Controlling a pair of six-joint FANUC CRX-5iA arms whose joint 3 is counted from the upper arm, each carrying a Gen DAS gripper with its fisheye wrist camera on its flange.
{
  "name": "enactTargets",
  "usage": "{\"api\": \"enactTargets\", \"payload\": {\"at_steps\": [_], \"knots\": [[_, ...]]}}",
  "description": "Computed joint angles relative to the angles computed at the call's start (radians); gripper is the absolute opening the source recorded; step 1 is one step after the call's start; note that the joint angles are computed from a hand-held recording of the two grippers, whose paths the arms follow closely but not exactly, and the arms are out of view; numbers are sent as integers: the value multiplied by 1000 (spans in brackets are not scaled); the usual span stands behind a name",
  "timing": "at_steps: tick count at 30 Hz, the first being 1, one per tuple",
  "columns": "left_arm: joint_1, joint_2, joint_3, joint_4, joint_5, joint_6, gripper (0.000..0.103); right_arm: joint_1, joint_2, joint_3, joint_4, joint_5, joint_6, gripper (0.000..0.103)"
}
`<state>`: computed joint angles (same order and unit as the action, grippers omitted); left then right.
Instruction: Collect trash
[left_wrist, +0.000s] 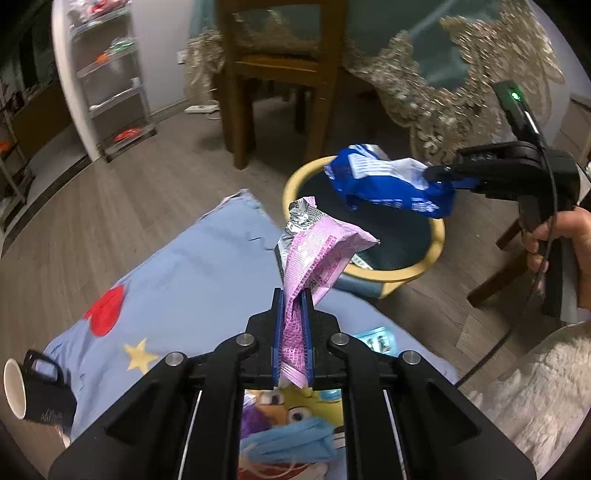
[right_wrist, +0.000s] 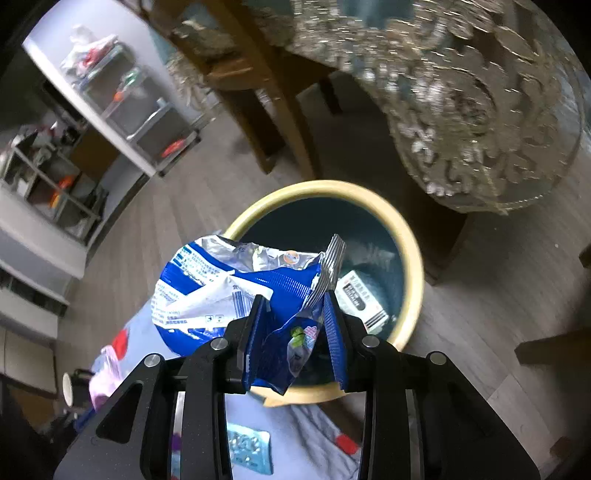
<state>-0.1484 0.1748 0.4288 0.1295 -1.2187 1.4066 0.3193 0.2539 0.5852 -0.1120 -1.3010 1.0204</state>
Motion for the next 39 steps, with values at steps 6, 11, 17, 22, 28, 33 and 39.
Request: {"api": "enactTargets", "payload": {"at_steps": [6, 11, 17, 22, 28, 33, 39], "knots": [[-48, 73, 80, -15, -43, 7, 8, -27, 1, -24, 24, 16, -64, 34], [-67, 151, 166, -27, -88, 18, 8, -56, -2, -50, 25, 12, -104, 34], [-101, 254, 293, -58, -130, 36, 9, -66, 7, -40, 12, -4, -120, 34], [-128, 305, 368, -92, -127, 51, 9, -59, -5, -59, 39, 30, -137, 35], [-136, 323, 394, -95, -89, 95, 16, -46, -20, -69, 47, 87, -113, 46], [-134, 309, 368, -93, -87, 107, 25, -35, -16, -58, 55, 79, -85, 65], [-115, 240, 269, -118, -45, 149, 57, -25, -9, -43, 47, 69, -73, 73]]}}
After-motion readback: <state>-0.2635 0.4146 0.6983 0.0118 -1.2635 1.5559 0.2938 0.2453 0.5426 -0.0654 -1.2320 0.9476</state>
